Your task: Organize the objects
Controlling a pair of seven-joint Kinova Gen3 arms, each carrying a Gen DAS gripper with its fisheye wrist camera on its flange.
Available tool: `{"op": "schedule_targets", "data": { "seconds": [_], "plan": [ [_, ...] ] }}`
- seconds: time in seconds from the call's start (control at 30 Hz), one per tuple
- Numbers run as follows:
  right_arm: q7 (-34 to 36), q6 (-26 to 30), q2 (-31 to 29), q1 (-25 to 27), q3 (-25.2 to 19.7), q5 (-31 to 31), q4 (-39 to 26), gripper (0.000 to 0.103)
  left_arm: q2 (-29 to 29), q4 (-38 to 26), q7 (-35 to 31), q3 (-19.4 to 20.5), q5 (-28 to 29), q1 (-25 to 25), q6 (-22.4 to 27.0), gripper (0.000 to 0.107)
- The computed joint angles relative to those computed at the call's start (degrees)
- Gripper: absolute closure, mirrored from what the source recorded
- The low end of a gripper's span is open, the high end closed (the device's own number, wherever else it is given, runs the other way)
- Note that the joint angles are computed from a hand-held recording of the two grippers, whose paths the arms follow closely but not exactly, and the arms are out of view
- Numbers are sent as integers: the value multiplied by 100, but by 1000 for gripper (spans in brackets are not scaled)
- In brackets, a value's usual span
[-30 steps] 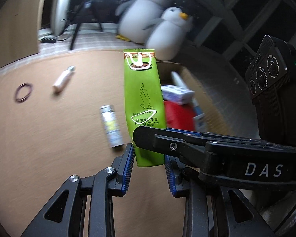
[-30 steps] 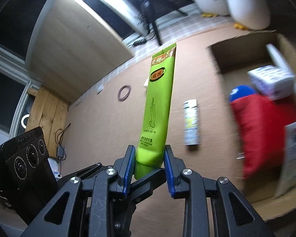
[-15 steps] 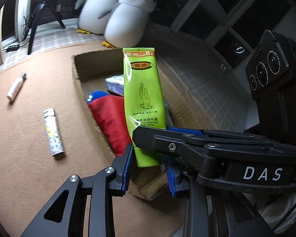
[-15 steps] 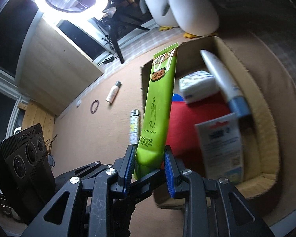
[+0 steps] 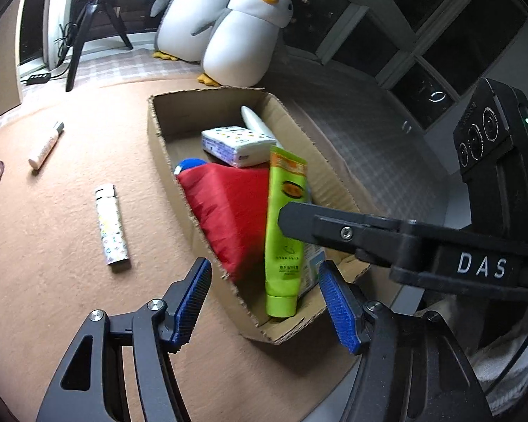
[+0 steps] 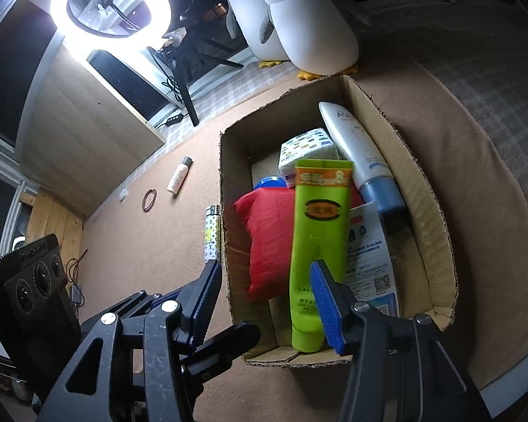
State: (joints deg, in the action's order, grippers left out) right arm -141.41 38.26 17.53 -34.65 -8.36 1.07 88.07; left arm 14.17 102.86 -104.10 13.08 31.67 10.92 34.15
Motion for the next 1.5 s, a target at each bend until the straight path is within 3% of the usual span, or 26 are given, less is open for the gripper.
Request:
{"op": "schedule_targets", "data": {
  "seconds": [0.33, 0.5, 0.73, 0.87, 1.03, 1.23, 1.37, 1.5],
  "plan": [
    [-254, -154, 89, -334, 95, 399, -103, 53, -453, 421, 109, -301, -245, -181, 22, 40],
    [-365, -235, 208, -524, 114, 594, -217, 53, -757, 759, -63, -571, -215, -525, 109, 40],
    [-509, -362, 407, -806, 179, 790, -416, 43, -1035, 1064, -364, -1011, -227, -1051, 210, 41],
    [-331, -367, 600, -862, 117, 766, -677, 43, -1124, 1073, -387, -1262, -552, -1356, 239, 40],
    [-206, -112, 916, -1061, 169, 767, -1199, 43, -1022, 770, -474, -1463, -680, -1761, 330, 40],
    [-236, 168, 1180, -1335, 270, 820, -1614, 43, -632, 88, -415, -1450, -795, -2077, 360, 30],
    [-350, 373, 1290, -1517, 352, 932, -1776, 43, -133, -482, -212, -1345, -991, -2111, 441, 25],
    [-506, 407, 1353, -1604, 366, 954, -1770, 43, 459, -1061, 365, -1296, -1555, -1855, 576, 24]
  ]
}}
